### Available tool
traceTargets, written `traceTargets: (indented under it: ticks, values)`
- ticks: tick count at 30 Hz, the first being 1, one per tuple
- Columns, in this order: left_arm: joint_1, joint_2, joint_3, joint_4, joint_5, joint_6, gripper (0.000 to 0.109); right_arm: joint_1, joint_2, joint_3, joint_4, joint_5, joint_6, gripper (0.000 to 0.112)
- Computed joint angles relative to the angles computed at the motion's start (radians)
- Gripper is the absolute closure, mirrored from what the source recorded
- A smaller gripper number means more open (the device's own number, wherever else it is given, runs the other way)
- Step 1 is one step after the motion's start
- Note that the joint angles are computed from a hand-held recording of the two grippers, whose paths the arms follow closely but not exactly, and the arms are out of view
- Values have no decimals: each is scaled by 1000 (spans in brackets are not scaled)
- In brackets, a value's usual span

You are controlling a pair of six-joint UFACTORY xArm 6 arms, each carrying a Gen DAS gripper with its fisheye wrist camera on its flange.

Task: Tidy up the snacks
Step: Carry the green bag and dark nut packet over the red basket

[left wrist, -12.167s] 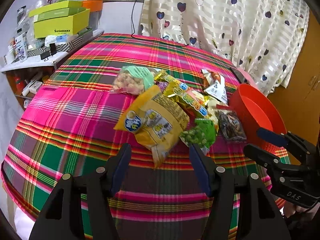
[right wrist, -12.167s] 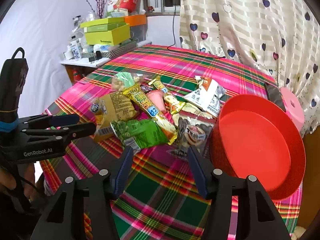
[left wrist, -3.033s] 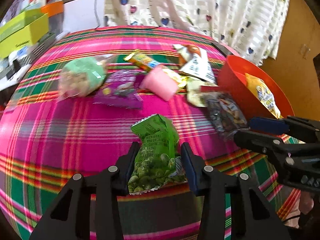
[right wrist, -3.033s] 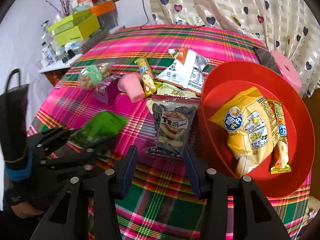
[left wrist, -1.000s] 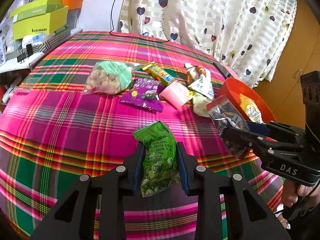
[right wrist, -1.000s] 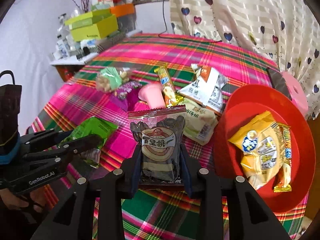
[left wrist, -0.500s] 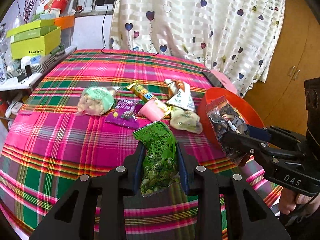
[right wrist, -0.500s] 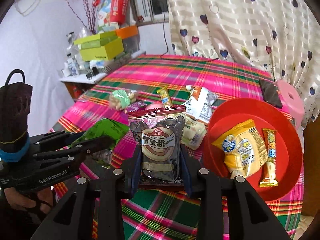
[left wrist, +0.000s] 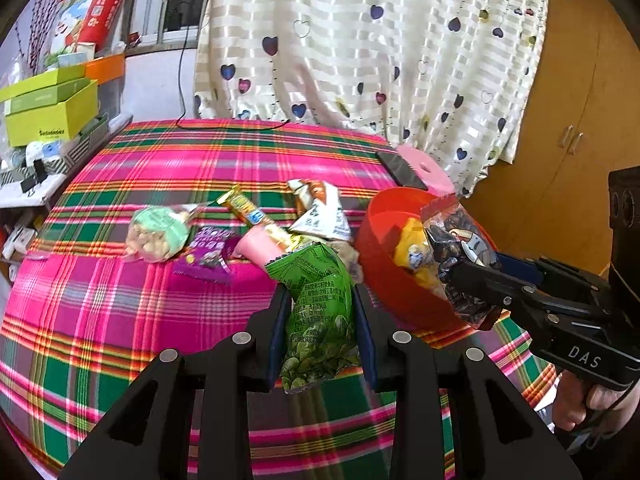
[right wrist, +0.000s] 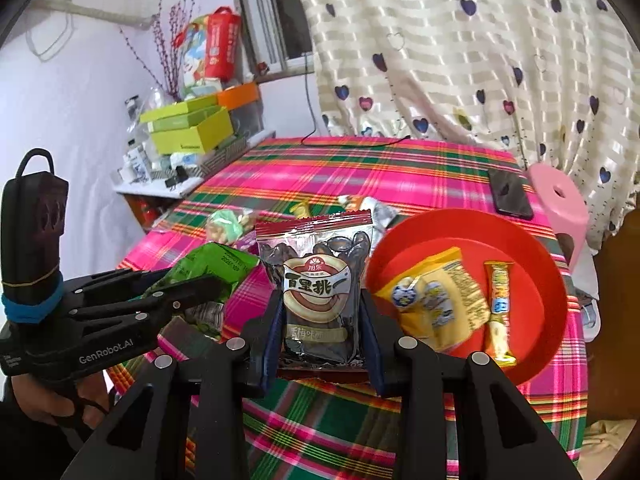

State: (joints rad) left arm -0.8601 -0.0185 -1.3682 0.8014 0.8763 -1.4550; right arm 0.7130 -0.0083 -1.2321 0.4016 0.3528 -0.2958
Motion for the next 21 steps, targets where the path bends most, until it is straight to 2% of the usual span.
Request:
traceTargets:
  ticks: [21]
  values:
    - [35,193,-237,-87,-85,182,76,-133,-25,33,-54,-29,101,79]
